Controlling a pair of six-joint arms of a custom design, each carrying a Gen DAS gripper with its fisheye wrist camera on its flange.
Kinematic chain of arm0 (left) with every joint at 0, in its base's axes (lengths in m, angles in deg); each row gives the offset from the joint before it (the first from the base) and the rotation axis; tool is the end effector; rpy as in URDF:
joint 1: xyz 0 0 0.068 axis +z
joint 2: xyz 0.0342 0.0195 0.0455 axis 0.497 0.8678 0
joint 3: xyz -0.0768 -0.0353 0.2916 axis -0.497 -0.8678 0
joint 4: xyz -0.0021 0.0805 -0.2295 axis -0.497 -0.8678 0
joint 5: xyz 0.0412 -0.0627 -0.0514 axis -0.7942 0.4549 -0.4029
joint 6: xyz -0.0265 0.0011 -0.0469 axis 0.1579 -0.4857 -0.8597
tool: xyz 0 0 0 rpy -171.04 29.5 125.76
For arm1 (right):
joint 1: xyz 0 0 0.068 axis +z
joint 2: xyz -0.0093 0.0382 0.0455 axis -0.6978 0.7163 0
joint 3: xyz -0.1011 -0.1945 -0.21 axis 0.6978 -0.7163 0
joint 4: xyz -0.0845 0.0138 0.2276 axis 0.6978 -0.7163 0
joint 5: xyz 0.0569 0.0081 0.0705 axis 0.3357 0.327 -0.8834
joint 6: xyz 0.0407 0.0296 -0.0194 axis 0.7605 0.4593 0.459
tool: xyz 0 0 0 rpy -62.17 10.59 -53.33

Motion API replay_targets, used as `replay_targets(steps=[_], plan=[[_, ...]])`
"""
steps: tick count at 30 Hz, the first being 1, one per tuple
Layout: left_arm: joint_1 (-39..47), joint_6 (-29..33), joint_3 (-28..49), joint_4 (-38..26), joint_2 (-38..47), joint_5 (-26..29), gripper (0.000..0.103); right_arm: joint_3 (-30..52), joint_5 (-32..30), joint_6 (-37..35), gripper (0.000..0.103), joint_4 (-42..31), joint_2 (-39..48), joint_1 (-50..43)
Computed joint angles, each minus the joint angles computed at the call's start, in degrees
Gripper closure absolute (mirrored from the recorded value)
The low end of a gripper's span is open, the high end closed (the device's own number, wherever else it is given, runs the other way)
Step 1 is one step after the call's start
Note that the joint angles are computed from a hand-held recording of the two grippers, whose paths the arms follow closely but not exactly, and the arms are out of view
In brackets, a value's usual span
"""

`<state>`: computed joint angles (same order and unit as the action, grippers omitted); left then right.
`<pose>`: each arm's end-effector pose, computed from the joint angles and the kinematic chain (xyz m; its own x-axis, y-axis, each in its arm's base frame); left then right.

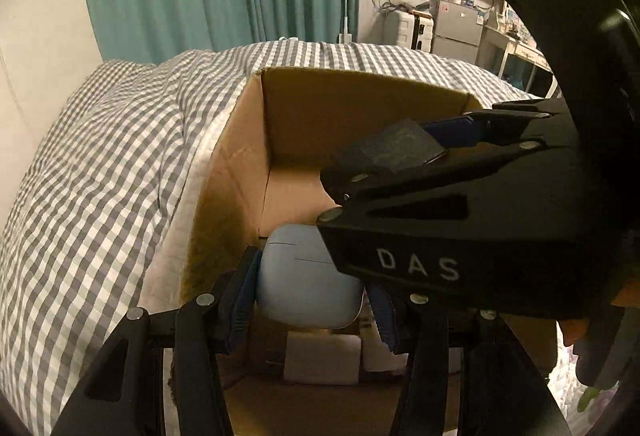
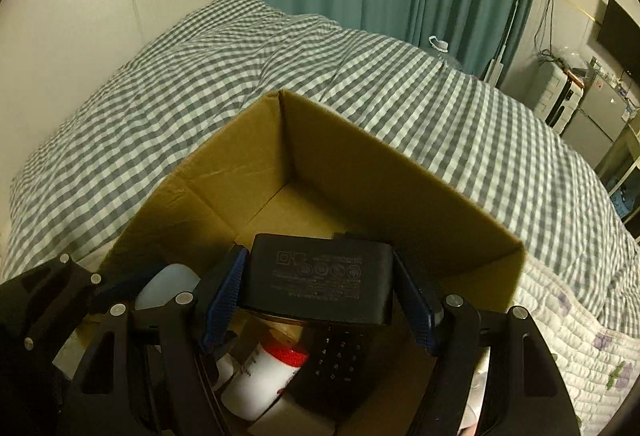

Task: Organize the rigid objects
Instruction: 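Carry the black charger into the box with the right tool while the left tool carries the earbud case, then move both tools back toward the white plug device and red compact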

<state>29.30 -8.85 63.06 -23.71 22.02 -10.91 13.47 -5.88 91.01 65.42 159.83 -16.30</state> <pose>0.2747 -0.0081 0.1195 -0.7055 0.2398 -0.6669 0.2883 0.9567 0.0391 0.3350 0.1737 0.1337 -0.7496 -0.2636 -0.6071 -0.3261 0.9453 -0.0077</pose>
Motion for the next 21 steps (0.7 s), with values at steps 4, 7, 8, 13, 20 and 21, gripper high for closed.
replay_targets(steps=[4,7,8,13,20,21], plan=[[-0.34,-0.46,-0.92,1.09,-0.33,-0.22,0.049,0.73,-1.9,1.14,0.035,0.31,1.13,-0.59],[-0.39,-1.08,-0.91,-0.69,-1.04,-0.49,0.049,-0.66,-2.56,2.97,0.035,1.97,-0.92,-0.73],[-0.27,-1.27,-1.26,-0.44,-1.26,-0.75,0.049,-0.88,-2.78,3.26,0.035,1.87,-1.53,-0.83],[-0.22,-3.62,-1.93,-4.81,-5.61,-1.46,0.042,-4.12,0.5,4.03,0.019,0.58,-6.33,-1.46],[-6.01,-6.14,-3.13,-11.28,-18.26,-5.31,0.035,-15.24,1.23,5.69,0.007,0.63,-23.54,-9.32],[-7.39,-6.9,-3.19,-12.38,-20.08,-5.95,0.035,-16.53,1.37,5.1,0.007,-0.28,-26.61,-10.69]])
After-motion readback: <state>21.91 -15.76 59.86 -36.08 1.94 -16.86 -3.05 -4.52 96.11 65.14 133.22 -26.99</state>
